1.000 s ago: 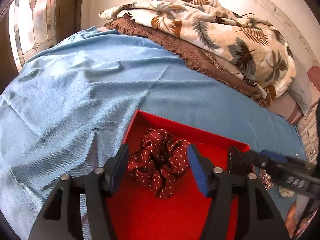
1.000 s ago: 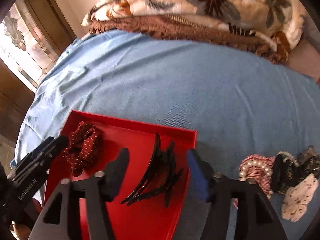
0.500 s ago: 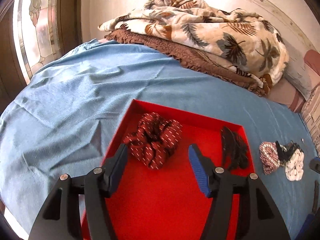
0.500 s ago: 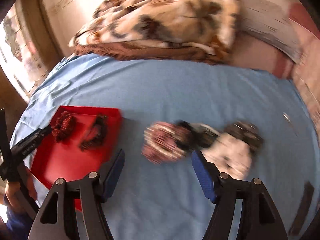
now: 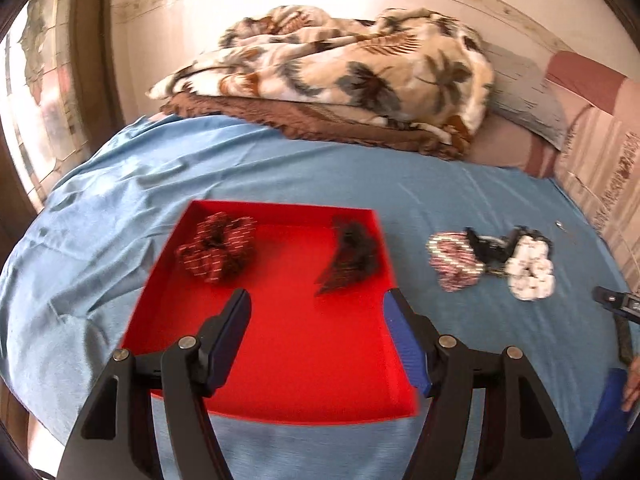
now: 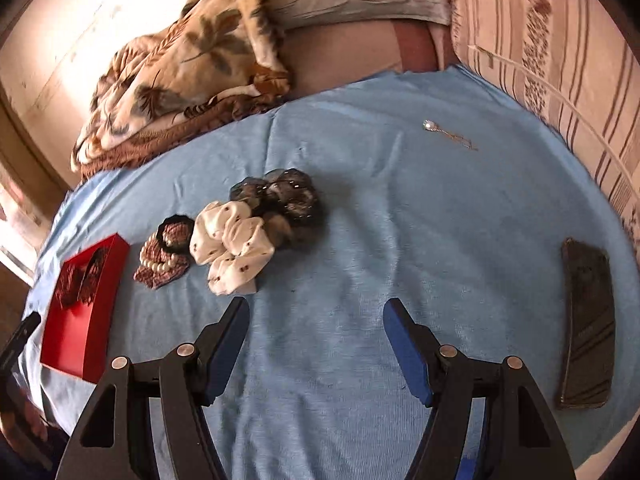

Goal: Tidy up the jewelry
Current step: 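Move both open tools back to the remaining pile, then grasp the black hair tie with the left tool while the right tool grasps the white polka-dot scrunchie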

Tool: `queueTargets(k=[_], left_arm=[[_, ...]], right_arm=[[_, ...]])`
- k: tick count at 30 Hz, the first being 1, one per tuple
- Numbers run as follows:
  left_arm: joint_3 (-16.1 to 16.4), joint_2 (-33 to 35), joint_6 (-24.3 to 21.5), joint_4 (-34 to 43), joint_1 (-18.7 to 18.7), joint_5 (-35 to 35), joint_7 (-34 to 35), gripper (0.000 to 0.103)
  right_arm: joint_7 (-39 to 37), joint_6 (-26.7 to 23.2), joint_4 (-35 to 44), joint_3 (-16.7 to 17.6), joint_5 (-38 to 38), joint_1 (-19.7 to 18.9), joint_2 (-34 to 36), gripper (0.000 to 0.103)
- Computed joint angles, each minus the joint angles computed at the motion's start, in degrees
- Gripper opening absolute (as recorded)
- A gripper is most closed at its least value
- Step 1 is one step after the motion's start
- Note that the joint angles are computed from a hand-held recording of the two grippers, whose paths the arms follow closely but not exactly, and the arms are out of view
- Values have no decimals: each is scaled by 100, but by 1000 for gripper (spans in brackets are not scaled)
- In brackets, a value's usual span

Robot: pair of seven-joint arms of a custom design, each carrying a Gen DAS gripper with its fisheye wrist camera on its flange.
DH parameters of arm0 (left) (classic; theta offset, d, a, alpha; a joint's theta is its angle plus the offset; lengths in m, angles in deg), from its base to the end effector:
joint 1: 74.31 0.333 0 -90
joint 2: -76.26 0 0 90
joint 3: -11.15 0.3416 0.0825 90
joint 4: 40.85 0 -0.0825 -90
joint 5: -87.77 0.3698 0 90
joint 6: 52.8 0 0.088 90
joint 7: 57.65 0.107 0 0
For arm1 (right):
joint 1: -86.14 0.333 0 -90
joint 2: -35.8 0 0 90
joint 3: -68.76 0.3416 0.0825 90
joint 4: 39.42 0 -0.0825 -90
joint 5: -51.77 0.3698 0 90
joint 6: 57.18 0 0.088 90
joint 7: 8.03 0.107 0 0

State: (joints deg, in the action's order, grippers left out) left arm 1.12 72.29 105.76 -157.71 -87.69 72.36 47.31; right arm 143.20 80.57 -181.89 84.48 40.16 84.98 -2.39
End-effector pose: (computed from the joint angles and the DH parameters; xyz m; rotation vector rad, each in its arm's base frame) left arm 0.5256 -0.2184 0.5979 -1.3602 2.2040 -0.9830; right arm 0.3542 0.1141 0.5904 -1.0795 2.3529 -0.5615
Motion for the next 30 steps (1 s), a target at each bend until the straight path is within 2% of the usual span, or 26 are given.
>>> queueTargets(k=[6,10,14,18,23,26,30], left_arm=[[-261,284,-691,666,-187,320,-266,68],[-424,626,-973,1190,-273,498,-380,68],[-561,1099,-1069,1773,-385,954,-661,67],[-639,1738,-1349,2529,-573,1585,-1038,65],[-621,2771,-2258,3864,-943,2212,-1438,65],[-609,3402,-2872,4723,-1131,2321,-1548,65],[-578,3924,-3346,5459,-1293,2358,-1530,65]], right_arm=[[26,1017,-321,-41,21,-78,199,74],[-156,1619,-321,-66,51,-123,523,74],[-467,1856,-159,-83,20,-153,867,74],[-808,2142,-114,-290,246,31,1164,64],[-1197,2307,-43,-410,478,158,1371,60],[-1323,2351,6,-418,547,151,1466,58],[-1442,2441,10,-473,673,154,1528,51]])
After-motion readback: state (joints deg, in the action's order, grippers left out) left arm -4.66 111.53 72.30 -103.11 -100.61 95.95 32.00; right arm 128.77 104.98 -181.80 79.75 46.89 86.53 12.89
